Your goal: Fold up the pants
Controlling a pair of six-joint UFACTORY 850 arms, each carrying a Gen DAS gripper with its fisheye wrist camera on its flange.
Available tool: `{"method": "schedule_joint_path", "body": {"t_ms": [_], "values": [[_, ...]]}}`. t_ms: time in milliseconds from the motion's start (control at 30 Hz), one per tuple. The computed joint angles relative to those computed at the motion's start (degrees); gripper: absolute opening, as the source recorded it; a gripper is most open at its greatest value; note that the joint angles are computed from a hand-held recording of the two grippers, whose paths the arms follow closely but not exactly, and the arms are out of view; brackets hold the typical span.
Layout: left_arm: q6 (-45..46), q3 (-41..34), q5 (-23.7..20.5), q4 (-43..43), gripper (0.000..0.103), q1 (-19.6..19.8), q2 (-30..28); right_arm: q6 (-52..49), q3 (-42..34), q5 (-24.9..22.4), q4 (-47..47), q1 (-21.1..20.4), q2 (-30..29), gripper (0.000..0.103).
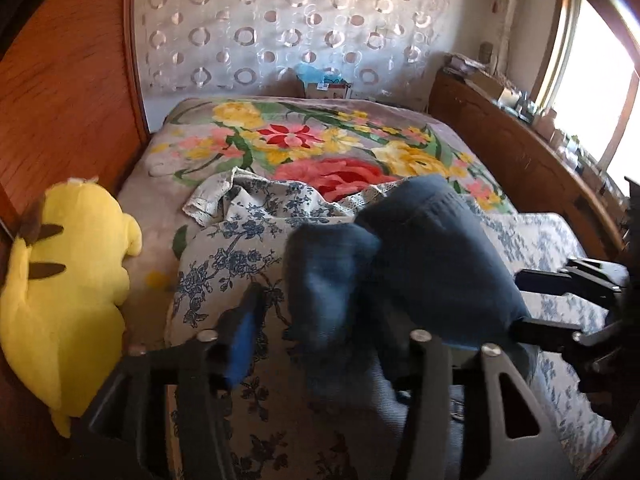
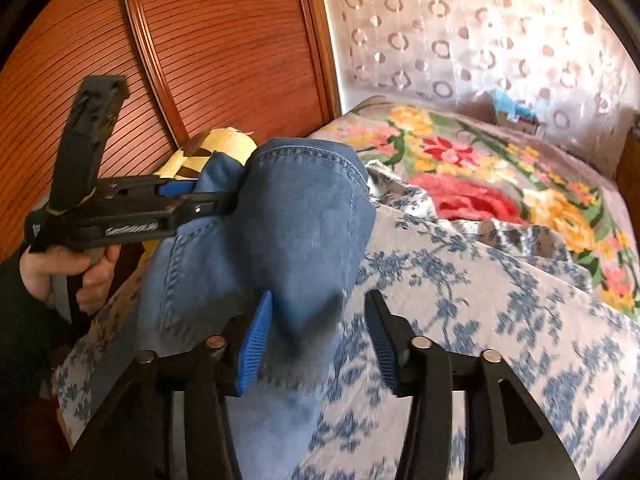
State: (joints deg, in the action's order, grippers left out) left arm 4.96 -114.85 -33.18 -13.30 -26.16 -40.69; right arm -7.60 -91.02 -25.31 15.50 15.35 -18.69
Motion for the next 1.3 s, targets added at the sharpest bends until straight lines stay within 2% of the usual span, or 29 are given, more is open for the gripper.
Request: {"method": "schedule_joint_path", "body": {"t_ms": [167,333,400,433,467,533,600,633,667,800,833,1000,1200,1300], "values": [[3.9,0.2,-0.1,-5.0,0.057,0.9,-0.9,-9.6,-4.3,-4.2,10.1,-2.3,-4.0,0.073],[8.1,0.5,-0.7,-13.4,0.063,2.2,-1.8,-17.8,-6.5,-8.1,20.4,-3.8,-6.8,0.073],[10.5,-0.2,-2.6,-17.9,0.063,3.1,-2.5,-21.9,-7.0,-10.7,26.1,-5.2,-7.6,0.065],[10.6,-0.8,-3.6,-18.8,0.060,3.3,-2.9,-24.6,-7.6,-12.6,29.6,-5.6,-8.3,0.054],[12.1,-1.2,-4.8,-20.9,0.047,3.6,-3.2,-26.5,-7.6,-13.2,31.0,-6.1,-8.5,0.047],[15.9,-1.1,-5.9,-25.6,0.031,3.9,-3.1,-27.7,-8.9,-13.9,30.1,-6.0,-9.1,0.037],[15.5,-0.2,-4.8,-23.6,0.023,3.4,-2.2,-28.3,-9.9,-13.9,29.0,-5.6,-9.3,0.028],[15.8,0.3,-4.4,-23.8,0.015,3.4,-1.8,-29.2,-10.4,-14.0,29.0,-5.4,-9.4,0.025],[16.3,1.4,-3.6,-24.6,0.013,3.5,-0.9,-30.5,-10.3,-13.6,29.1,-5.2,-9.2,0.023],[15.8,6.2,0.7,-24.6,0.011,3.9,3.4,-34.4,-12.1,-13.7,31.7,-4.6,-9.7,0.020],[16.2,6.9,1.4,-25.0,0.011,4.2,4.2,-38.1,-13.2,-15.2,34.6,-4.7,-10.4,0.020],[14.3,9.3,5.5,-22.2,0.011,5.5,8.8,-43.3,-17.6,-17.1,42.5,-3.8,-12.5,0.018],[10.6,5.4,6.9,-15.7,0.011,6.7,9.3,-48.0,-21.2,-17.4,50.4,-2.3,-14.4,0.018],[6.3,-1.0,4.5,-8.8,0.011,6.1,5.5,-48.1,-20.0,-15.3,52.1,-2.7,-14.5,0.018]]}}
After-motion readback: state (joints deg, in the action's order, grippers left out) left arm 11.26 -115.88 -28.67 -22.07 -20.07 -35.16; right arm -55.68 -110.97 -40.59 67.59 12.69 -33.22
